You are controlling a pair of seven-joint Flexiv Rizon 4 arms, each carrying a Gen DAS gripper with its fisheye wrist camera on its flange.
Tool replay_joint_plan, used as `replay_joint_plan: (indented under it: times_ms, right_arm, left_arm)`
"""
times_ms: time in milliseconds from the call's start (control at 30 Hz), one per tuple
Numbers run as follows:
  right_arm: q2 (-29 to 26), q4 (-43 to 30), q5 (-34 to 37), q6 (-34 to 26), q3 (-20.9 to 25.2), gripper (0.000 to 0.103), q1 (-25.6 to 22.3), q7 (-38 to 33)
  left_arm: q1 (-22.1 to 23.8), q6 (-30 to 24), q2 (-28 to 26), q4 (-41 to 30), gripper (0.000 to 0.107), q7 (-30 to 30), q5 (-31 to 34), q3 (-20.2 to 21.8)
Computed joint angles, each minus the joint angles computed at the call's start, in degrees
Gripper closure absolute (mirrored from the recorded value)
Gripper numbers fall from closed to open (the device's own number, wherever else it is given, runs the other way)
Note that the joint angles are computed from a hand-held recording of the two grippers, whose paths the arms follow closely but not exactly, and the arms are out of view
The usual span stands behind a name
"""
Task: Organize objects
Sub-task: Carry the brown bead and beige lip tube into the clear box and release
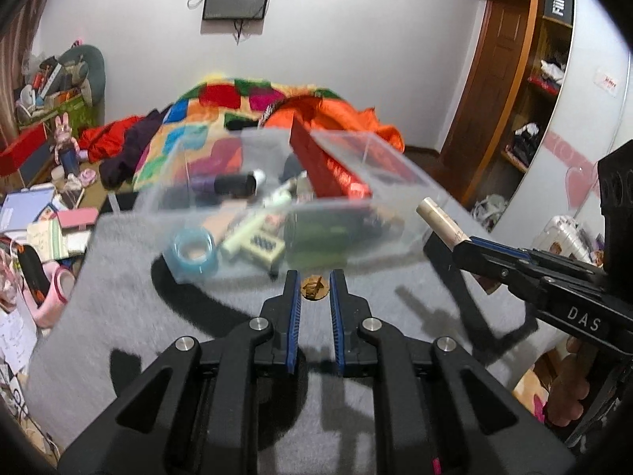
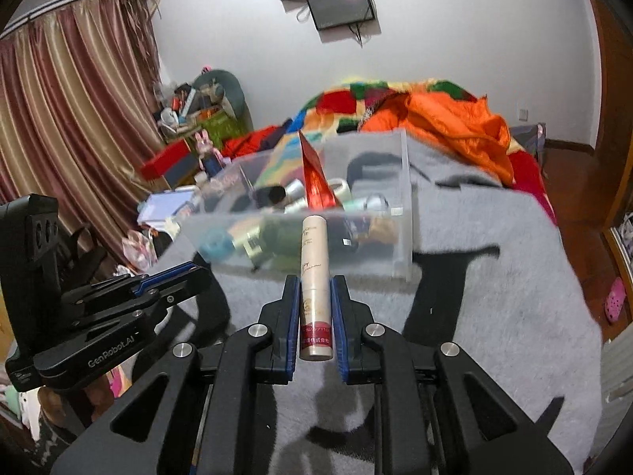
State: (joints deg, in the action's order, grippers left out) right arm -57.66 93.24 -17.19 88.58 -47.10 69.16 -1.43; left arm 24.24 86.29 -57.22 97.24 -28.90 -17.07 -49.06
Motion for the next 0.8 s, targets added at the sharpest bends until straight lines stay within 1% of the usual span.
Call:
replay_joint_plan:
  times_ms: [100,200,300,400,500,600,667,733,800]
  right_arm:
    - [-0.2,-0.4,-0.4,-0.4,-1.8,0.089,0.6,-0.2]
    - [-0.3,-1.1,-1.0,-0.8,-3.3,0.089,0.7,-0.5]
    - [-0.6,-2.5,-1.7,-1.6,-4.3,0.089,0.0,-0.7]
    - [-0.6,-4.1,-2.7,-2.3,-3.7,0.089,-1.6,-0.6]
    - [-0.7,-6.9,-4.6,-3.9,-1.7,0.089,-4.4,-0.7]
    - [-0.6,-9.7,-7.0,-5.6,1.4,0.089,-7.9,-0.6]
    - [-0.5,-11.8,-8.4,-8.1,4.5,0.089,-10.6,-0.8]
    - [-0.5,-13.3,-9.6,-9.1,7.0,0.089,-12.9,-0.8]
    - [-0.6,-14.5,-10.6,-9.9,9.5,0.089,-15.0,-0.8]
  left_arm:
    - [0.3,0.6,-0.4,-0.9,0.093,0.1,0.1,-1.4]
    - [0.1,-0.1,-0.9,-2.9,0.093,0.0,-0.2,-2.2]
    - [-0.8,-0.4,-1.1,-5.1,0.093,0.1,-0.8,-1.9]
    - [-2.2,-1.5,-1.4,-7.8,0.093,0.3,-1.9,-1.0]
    - [-4.4,-3.8,-1.6,-11.0,0.093,0.6,-4.0,0.9]
    - [-7.4,-5.6,-1.7,-14.3,0.093,0.9,-6.3,4.2]
    - [-9.7,-6.9,-2.0,-16.6,0.093,1.0,-7.7,6.7]
    - [-11.8,-9.1,-2.4,-19.0,0.093,0.8,-9.1,9.3]
    - [-13.9,-10.2,-2.8,-21.0,0.093,0.8,-10.1,11.8]
